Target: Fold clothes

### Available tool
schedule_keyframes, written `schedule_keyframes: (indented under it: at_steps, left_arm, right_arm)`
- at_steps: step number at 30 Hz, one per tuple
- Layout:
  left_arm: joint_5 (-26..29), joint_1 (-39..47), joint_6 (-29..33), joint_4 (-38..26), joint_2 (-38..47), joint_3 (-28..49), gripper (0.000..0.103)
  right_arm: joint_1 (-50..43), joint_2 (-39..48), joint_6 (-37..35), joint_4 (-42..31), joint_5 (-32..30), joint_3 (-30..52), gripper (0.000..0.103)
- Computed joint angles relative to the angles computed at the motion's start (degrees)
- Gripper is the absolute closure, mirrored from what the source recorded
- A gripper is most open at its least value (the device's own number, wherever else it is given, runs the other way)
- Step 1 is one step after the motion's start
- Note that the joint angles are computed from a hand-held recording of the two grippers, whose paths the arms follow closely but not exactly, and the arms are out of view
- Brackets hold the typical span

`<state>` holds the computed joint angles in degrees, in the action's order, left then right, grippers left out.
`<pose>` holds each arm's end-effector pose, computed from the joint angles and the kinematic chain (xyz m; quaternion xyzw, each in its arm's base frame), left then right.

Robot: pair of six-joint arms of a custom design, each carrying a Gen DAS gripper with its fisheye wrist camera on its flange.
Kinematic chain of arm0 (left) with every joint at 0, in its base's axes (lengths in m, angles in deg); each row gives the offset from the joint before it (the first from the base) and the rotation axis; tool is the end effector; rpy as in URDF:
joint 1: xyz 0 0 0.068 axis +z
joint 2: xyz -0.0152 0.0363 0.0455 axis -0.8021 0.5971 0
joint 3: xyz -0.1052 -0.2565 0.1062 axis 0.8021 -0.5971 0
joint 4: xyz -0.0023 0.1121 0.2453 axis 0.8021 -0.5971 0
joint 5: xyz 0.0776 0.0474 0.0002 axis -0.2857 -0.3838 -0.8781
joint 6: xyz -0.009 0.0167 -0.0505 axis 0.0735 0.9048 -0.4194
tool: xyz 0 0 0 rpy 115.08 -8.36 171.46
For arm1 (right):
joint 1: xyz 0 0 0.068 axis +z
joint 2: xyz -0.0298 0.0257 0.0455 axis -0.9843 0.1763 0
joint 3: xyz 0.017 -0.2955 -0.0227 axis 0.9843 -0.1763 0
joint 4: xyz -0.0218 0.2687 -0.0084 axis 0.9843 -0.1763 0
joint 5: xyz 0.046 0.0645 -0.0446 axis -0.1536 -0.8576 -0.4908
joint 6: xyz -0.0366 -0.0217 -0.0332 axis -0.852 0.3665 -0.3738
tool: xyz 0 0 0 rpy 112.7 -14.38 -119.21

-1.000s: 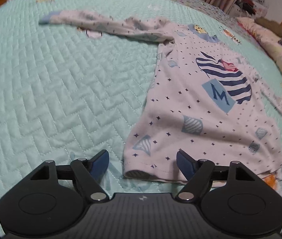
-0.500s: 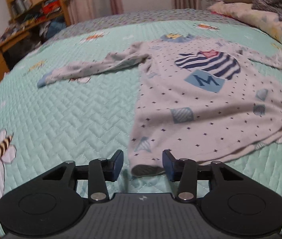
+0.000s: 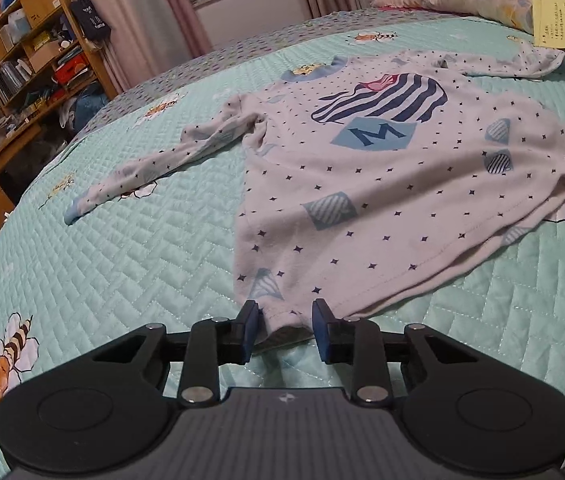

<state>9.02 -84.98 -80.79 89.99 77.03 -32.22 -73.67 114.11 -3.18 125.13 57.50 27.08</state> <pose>0.2939 -0.1670 0.1549 0.2205 0.8945 0.0699 0.3825 0.2213 0.0283 0.0829 0.2386 0.7956 0.2829 0.4796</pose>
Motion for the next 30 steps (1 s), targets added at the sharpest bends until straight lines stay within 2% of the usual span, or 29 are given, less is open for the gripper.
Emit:
schedule_keyframes:
  at_steps: [5, 7, 12, 14, 16, 19, 21, 25, 28, 30]
  left_arm:
    - [2.0, 1.2, -1.5, -1.3, -0.3, 0.6, 0.072]
    - [4.4, 2.3, -2.9, -2.2, -0.6, 0.9, 0.092]
    - [10.6, 5.8, -7.3, -4.0, -1.6, 1.5, 0.097]
    - [17.7, 10.0, -13.4, -5.6, -2.2, 1.9, 0.098]
    - [29.0, 17.1, -21.7, -6.4, -2.1, 1.9, 0.099]
    - [42.1, 27.8, -32.6, -1.9, -0.9, -1.1, 0.099]
    - [46.3, 31.5, -33.6, -1.4, 0.0, -1.7, 0.099]
    - [44.9, 29.0, -29.7, -3.4, -0.9, -1.7, 0.099]
    - [42.5, 27.7, -29.0, -4.2, -1.0, -1.3, 0.098]
    - [41.4, 27.7, -29.2, -4.1, -1.2, -1.4, 0.098]
  right_arm:
    - [0.8, 0.4, -0.6, 0.6, 1.1, 0.0, 0.039]
    - [1.2, 0.5, -0.8, 0.6, 1.5, 0.1, 0.038]
    - [1.8, 0.8, -1.3, 1.1, 2.2, 0.1, 0.036]
    - [2.1, 0.8, -1.5, 1.1, 2.5, 0.1, 0.035]
    - [2.5, 0.4, -1.5, 0.4, 2.9, 0.2, 0.035]
    - [3.1, -1.3, -0.8, -1.8, 3.8, 0.4, 0.035]
    - [3.6, -4.4, 0.2, -6.0, 4.5, 0.8, 0.034]
    - [5.6, -10.2, -1.8, -15.7, 6.3, 2.4, 0.028]
    - [7.6, -14.7, -5.6, -24.5, 8.4, 4.2, 0.027]
    - [7.9, -17.2, -6.1, -27.2, 9.3, 3.9, 0.027]
